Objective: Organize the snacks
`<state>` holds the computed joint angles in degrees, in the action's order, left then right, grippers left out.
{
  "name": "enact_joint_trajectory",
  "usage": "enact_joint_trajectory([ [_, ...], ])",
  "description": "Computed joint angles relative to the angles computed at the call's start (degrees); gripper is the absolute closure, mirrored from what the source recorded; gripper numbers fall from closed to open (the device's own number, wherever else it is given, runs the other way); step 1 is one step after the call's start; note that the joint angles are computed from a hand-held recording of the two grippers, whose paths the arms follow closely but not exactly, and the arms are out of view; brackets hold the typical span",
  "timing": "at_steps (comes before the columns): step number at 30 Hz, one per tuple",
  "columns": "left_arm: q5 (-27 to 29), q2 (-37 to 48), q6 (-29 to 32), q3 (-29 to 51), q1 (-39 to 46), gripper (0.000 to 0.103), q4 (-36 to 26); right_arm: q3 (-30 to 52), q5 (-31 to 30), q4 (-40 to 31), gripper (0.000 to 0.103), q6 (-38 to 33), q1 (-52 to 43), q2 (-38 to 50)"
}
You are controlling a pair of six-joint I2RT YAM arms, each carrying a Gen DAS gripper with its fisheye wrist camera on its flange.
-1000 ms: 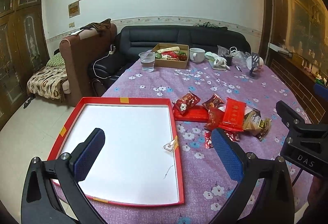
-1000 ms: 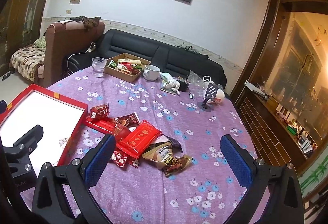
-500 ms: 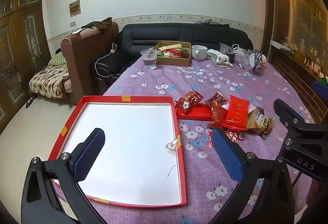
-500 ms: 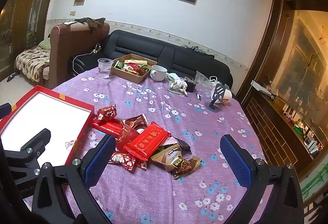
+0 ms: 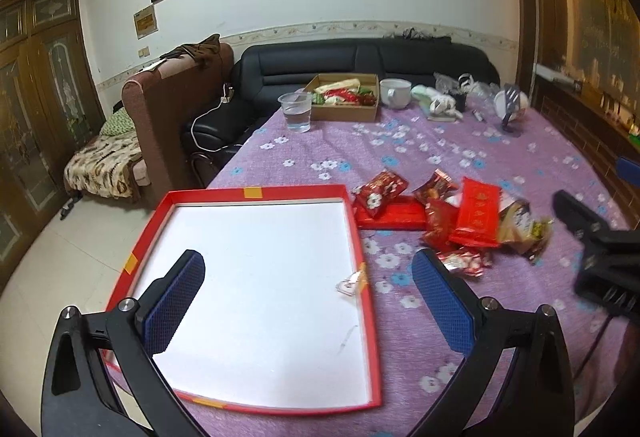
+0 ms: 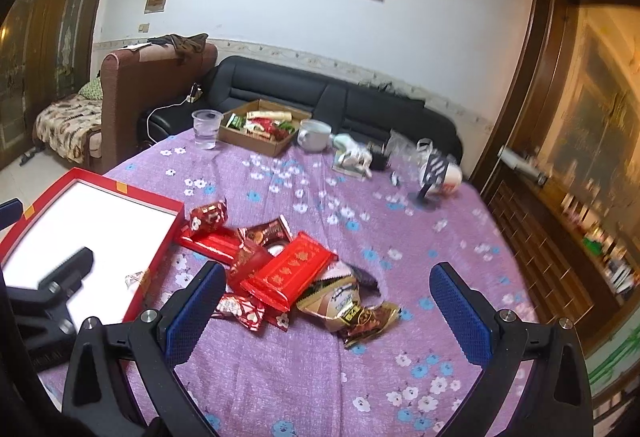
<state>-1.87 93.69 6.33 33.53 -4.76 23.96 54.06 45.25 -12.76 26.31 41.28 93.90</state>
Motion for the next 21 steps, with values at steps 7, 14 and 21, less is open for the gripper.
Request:
enact_joint_trajectory([
  [7, -4.1, 6.2, 3.2, 5.4, -2.9, 0.0, -2.4, -12.3, -34.1, 13.3, 0.001, 0.6, -23.9, -2.5],
  [14, -7.9, 12.7, 5.4, 12.8, -9.1, 0.0, -6.5, -13.2, -54.9, 23.4, 0.002, 5.8, -37.7, 7.1],
  [21, -9.8, 17.8, 6.1, 21.4, -13.1, 0.0, -11.4, -4.8, -58.3, 20.0, 0.009, 6.6, -39.0, 16.3],
])
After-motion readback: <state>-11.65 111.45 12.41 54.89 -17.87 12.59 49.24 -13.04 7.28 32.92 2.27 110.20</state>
